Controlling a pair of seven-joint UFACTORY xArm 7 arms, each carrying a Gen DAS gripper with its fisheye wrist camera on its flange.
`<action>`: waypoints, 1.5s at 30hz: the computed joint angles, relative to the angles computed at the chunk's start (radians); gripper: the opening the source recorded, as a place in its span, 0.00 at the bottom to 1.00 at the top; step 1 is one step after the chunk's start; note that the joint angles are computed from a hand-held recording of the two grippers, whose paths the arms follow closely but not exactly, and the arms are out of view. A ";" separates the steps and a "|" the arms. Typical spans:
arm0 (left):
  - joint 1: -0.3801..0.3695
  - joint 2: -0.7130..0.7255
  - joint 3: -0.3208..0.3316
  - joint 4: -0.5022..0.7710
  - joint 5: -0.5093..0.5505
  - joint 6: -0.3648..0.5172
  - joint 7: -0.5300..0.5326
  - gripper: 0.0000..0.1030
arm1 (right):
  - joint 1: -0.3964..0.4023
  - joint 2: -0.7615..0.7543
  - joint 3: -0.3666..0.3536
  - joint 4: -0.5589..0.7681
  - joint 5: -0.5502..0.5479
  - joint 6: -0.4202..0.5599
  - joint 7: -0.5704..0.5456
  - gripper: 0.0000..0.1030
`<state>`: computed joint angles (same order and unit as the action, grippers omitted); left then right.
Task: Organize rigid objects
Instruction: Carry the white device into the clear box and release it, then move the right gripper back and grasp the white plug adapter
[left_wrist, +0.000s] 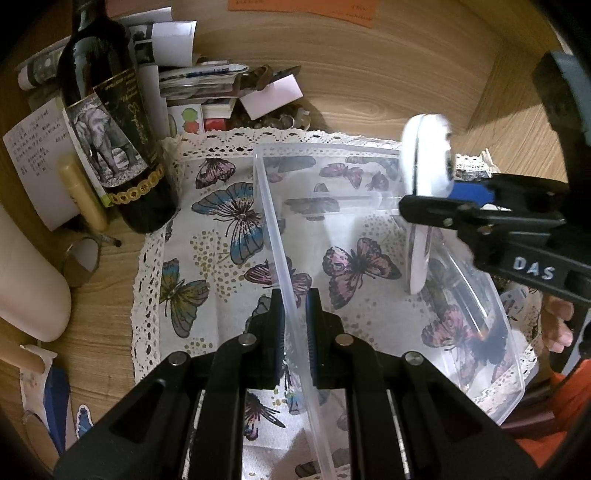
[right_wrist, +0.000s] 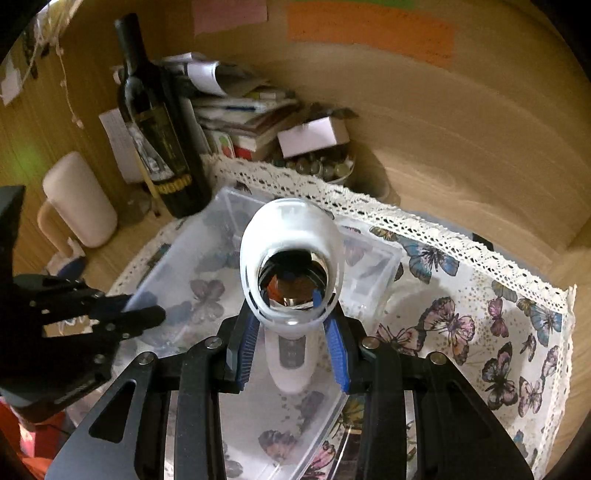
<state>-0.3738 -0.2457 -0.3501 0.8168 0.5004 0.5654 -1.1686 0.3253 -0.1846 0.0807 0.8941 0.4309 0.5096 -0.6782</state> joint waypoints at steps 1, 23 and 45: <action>0.000 0.000 0.001 0.000 -0.002 -0.002 0.000 0.11 | -0.001 0.008 0.002 0.005 -0.008 0.002 0.003 0.31; -0.002 0.006 0.002 0.004 0.014 0.003 -0.007 0.11 | 0.000 0.012 0.016 0.005 -0.003 -0.028 0.001 0.34; -0.005 -0.007 -0.013 0.000 0.042 0.017 -0.040 0.11 | -0.036 -0.246 -0.081 -0.225 -0.100 -0.242 0.120 0.82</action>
<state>-0.3785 -0.2523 -0.3629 0.8163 0.5421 0.5821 -1.2089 0.2893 -0.4303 -0.0002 0.6694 0.3310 0.2673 -0.5577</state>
